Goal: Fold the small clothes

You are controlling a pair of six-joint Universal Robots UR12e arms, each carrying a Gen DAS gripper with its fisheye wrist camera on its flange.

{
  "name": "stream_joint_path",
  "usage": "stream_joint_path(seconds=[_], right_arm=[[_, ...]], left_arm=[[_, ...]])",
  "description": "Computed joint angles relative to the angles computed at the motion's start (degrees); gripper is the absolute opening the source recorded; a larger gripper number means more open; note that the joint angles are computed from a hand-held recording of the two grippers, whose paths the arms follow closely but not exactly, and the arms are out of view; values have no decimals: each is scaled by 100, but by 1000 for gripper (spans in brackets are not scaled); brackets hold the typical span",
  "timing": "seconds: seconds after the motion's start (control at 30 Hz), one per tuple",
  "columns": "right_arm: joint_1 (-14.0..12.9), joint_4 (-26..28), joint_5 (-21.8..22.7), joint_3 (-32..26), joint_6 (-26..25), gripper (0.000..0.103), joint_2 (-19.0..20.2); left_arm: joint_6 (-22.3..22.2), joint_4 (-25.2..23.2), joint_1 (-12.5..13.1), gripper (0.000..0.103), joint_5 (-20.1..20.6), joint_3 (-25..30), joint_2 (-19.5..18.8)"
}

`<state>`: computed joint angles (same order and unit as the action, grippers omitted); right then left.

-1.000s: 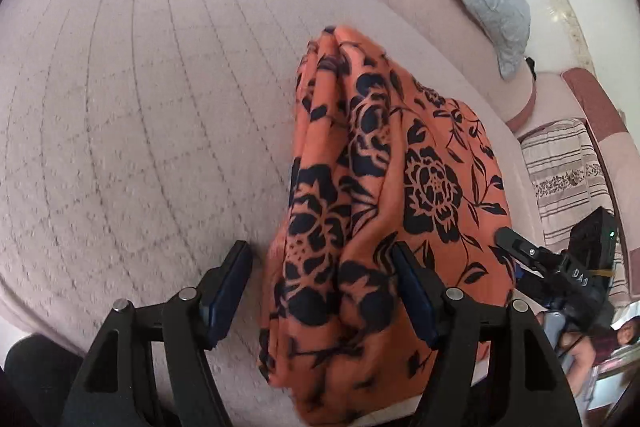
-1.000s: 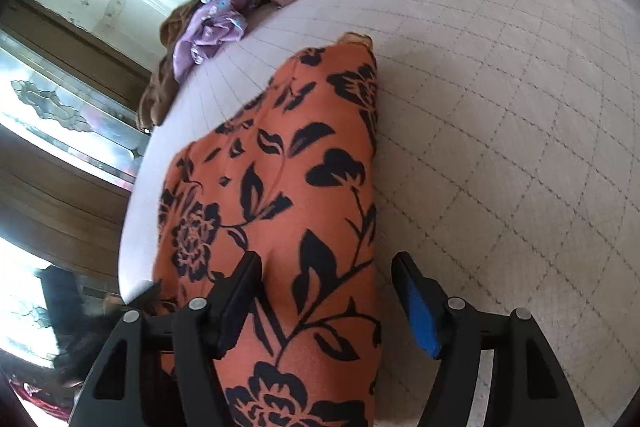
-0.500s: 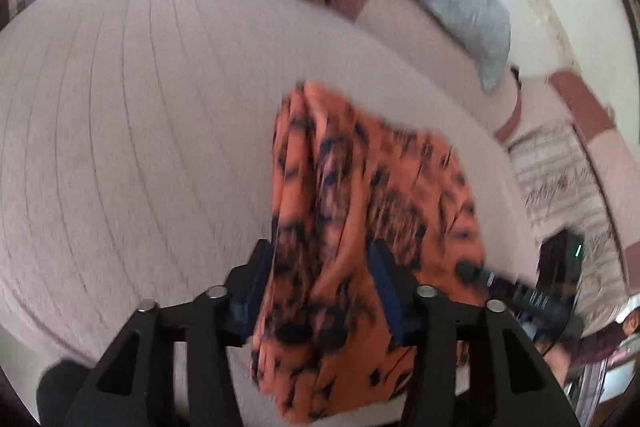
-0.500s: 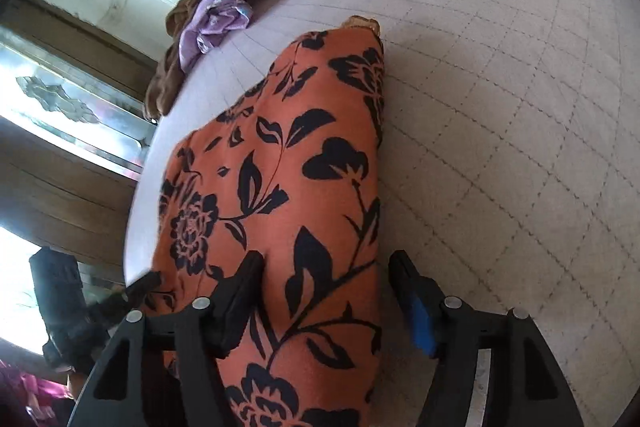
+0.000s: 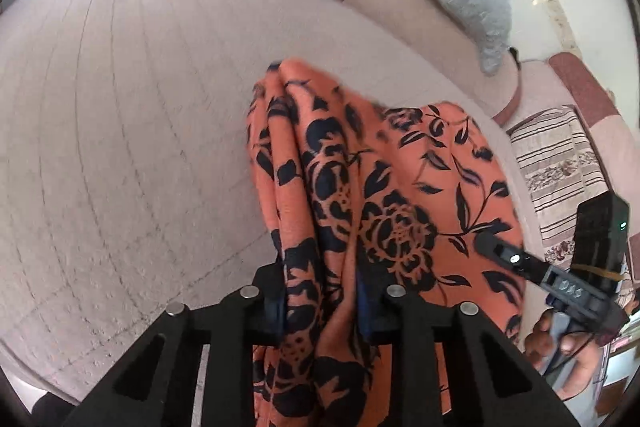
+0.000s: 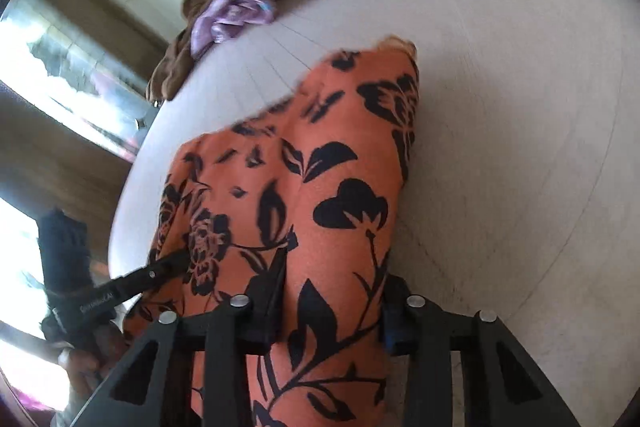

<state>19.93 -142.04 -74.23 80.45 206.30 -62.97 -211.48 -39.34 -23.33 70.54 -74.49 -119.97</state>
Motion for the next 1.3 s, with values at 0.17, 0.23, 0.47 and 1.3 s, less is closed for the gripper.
stream_joint_path(seconds=[0.17,0.23,0.47,1.3], right_arm=[[12,-591,-301,277,1,36,-352],[-54,-736,-297,537,138,38,-486],[-377,-481,-23,1073,885,63,-553],[-427,-682,38,840,879,72,-391]], left_arm=[[102,224,-110,29,-112,314,-95],[200,-163,-182,36,-101,555,-251],[253,-765,-293,67,479,664,-324],[679,-736,-323,78,445,904,-435]])
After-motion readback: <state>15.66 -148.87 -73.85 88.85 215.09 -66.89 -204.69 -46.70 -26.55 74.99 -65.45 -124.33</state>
